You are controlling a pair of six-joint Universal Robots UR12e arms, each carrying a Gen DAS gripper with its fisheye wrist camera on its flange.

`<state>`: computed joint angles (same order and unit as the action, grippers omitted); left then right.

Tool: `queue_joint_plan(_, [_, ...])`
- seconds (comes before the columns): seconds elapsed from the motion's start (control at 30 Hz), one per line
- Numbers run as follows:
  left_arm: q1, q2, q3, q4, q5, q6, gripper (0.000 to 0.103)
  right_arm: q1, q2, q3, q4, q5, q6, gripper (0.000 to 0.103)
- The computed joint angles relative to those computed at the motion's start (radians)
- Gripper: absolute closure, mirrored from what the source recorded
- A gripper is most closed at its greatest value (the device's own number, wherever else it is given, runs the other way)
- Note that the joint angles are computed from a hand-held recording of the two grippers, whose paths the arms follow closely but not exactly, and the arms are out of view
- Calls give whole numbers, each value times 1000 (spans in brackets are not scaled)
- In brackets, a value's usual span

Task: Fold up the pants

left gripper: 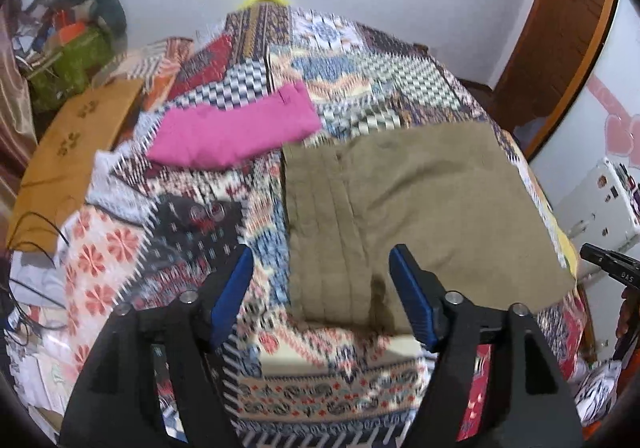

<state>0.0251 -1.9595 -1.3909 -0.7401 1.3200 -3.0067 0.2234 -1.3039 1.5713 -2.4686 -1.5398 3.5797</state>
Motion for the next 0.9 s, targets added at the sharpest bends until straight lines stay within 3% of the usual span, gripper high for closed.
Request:
queue_joint_plan(0.07, [-5,-14,24,11,21,0,29,-3,9,-16,-20,-19,-12,80])
queue_joint_plan(0.23, [-16,-71,110,-1,67,-7,29,-16,45,-68,-54,-37,-45,78])
queue_joint_plan(0.4, [-20,-135,201,-57,80,-32,29,-31,97,-133,-83,-49,-84,74])
queue_joint_plan(0.8, [-44,-255,374,-155,120,-1,28,-68,253,-327,-24,-22,-186,73])
queue_joint_plan(0.87, [-44,-270,393,-178,120,-3,28,-71,276,-356,-5,-21,-202,71])
queue_joint_plan(0.9, [-43,-277,403,-196,117,-7,28,-73,284,-364,-2,-20,-206,64])
